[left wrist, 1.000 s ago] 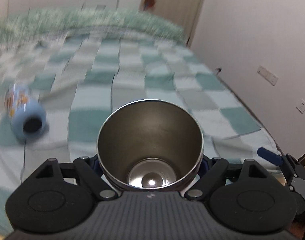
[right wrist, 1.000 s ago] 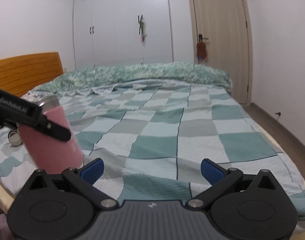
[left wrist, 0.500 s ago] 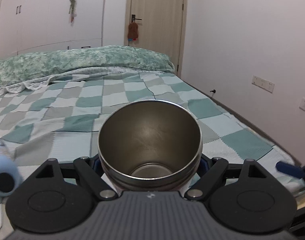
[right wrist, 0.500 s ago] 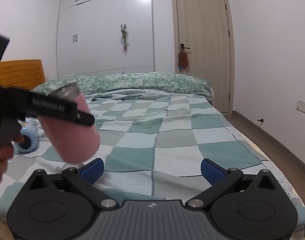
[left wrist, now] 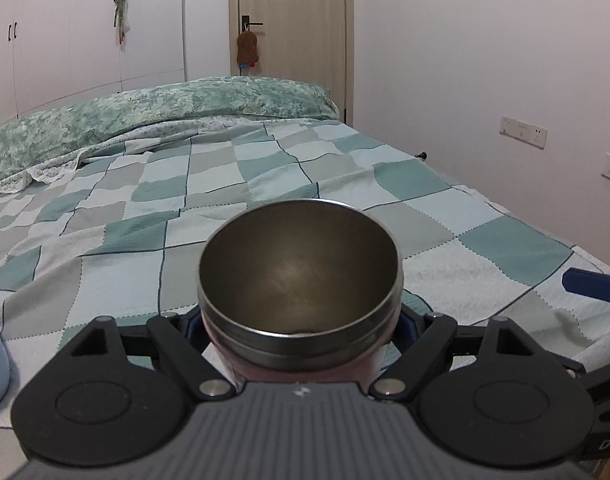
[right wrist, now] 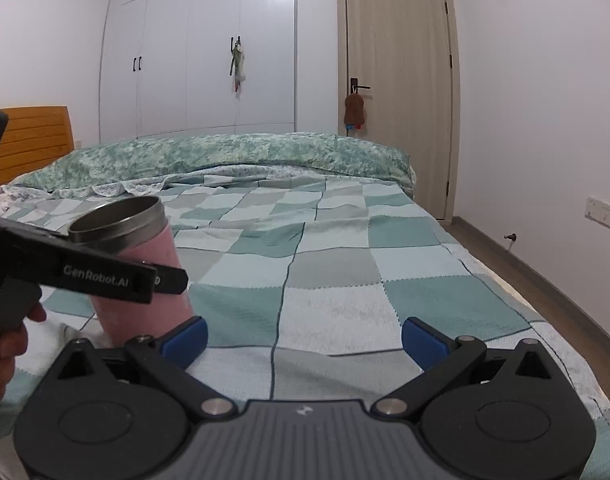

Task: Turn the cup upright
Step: 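Lower the pink tumbler rim-up onto the bed and open the left gripper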

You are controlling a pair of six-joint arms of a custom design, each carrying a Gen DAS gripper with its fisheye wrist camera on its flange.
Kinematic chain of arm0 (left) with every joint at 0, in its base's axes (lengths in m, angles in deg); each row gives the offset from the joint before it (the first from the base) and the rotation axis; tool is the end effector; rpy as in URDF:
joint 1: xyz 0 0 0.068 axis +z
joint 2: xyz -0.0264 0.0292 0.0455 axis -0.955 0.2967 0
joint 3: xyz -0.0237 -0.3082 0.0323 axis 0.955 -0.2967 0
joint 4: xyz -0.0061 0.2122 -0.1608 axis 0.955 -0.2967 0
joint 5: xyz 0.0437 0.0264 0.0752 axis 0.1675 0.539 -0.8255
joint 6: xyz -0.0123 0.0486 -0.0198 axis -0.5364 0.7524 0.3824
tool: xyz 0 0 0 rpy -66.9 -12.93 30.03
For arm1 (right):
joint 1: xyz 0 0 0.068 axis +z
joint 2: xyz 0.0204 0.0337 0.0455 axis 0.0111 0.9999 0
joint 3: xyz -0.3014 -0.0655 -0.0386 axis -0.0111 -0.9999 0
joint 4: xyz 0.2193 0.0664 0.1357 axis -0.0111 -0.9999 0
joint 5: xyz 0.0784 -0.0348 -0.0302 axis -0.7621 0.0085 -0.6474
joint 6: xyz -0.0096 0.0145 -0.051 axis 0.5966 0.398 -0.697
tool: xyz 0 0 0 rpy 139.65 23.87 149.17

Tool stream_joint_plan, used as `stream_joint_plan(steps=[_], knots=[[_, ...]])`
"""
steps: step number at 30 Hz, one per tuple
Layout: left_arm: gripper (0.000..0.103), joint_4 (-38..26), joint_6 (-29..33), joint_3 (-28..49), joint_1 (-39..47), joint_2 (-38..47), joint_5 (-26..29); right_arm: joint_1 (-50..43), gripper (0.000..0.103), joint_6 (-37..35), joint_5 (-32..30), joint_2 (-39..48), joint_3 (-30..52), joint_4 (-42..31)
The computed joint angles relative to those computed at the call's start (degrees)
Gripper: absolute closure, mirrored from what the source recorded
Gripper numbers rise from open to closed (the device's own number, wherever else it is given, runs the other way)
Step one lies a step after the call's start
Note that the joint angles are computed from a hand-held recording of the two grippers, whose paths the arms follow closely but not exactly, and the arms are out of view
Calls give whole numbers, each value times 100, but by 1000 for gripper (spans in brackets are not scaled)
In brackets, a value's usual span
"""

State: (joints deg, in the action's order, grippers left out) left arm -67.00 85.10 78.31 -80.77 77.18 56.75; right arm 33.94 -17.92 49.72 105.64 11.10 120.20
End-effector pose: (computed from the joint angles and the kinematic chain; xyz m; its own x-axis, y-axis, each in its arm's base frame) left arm 0.2781 -0.0452 0.2007 -0.4755 0.2019 -0.8562 0.3432 0.9387 0.0308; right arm 0.2415 0.1401 0.1417 -0.3662 -0.0119 -0.9305 -0.0852 0.9961 0.0208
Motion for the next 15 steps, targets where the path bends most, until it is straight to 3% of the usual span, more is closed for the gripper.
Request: stream_joint_plan(steps=[3, 4, 6, 11, 15], knots=[[12, 110, 74, -137, -75, -233, -102, 26, 0, -9, 4, -38, 61, -102], [0, 324, 141, -284, -61, -395, -79, 58, 0, -9, 18, -82, 62, -134], [0, 413, 233, -451, -38, -774, -107, 118, 0, -24, 43, -184, 42, -166], [0, -723, 68, -377, 437, -1933, 368, 496, 0, 45, 346, -656, -103, -362], [0, -1641, 207, -458, 1502, -3134, 1367, 1140, 0, 96, 846, -1149, -224, -575]])
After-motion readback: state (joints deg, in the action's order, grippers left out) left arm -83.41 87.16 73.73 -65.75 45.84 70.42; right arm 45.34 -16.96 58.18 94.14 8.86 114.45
